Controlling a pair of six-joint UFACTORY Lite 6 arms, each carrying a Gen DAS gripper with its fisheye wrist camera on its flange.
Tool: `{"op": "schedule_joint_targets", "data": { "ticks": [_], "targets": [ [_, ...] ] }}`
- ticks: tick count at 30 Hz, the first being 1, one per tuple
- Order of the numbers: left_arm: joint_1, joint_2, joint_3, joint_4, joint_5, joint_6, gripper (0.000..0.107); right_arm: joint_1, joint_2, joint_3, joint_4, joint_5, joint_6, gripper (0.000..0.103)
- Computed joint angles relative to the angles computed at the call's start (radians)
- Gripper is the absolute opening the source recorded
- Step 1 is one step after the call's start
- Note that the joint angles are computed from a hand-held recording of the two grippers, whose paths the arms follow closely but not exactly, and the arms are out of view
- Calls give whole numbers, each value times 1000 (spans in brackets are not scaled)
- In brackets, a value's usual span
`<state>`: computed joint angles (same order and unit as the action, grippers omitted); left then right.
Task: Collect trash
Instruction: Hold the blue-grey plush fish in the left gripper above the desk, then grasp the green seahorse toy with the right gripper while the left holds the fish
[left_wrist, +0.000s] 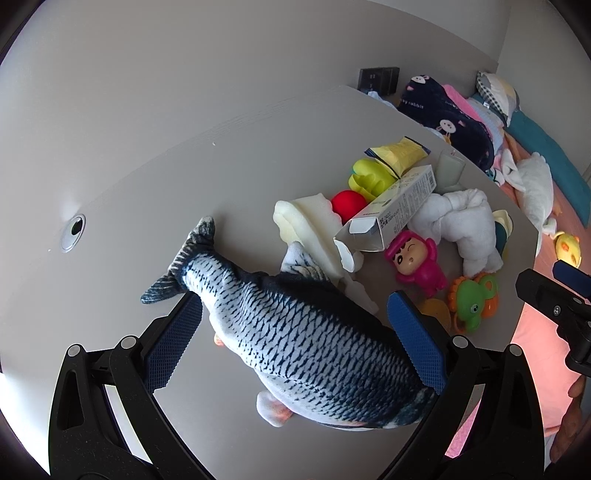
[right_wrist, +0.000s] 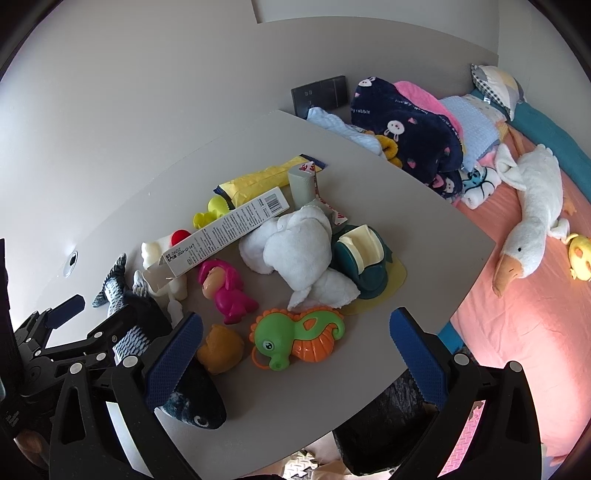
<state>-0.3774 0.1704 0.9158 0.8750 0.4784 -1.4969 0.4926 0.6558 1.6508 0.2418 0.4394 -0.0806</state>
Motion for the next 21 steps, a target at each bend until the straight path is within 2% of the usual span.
{"op": "schedule_joint_targets", "data": {
  "ticks": [3,7,9,15,21],
  "targets": [
    [20,36,-2,-15,-34,-3,97,-6,4,-20,78,-5,-87,100],
    [45,96,6,-45,-71,14,97,-11,41,-6,143,19,-155,87],
    [57,108,-4,-54,-96,13,97,-15,68,12,148,35,-157,84],
    [80,130,-30,-52,-155,2,97,-19,128,69,127,57,-132,84],
    [74,132,-37,-21,-150,-14,97,-24,211,154,73,89,-71,84]
  ]
}}
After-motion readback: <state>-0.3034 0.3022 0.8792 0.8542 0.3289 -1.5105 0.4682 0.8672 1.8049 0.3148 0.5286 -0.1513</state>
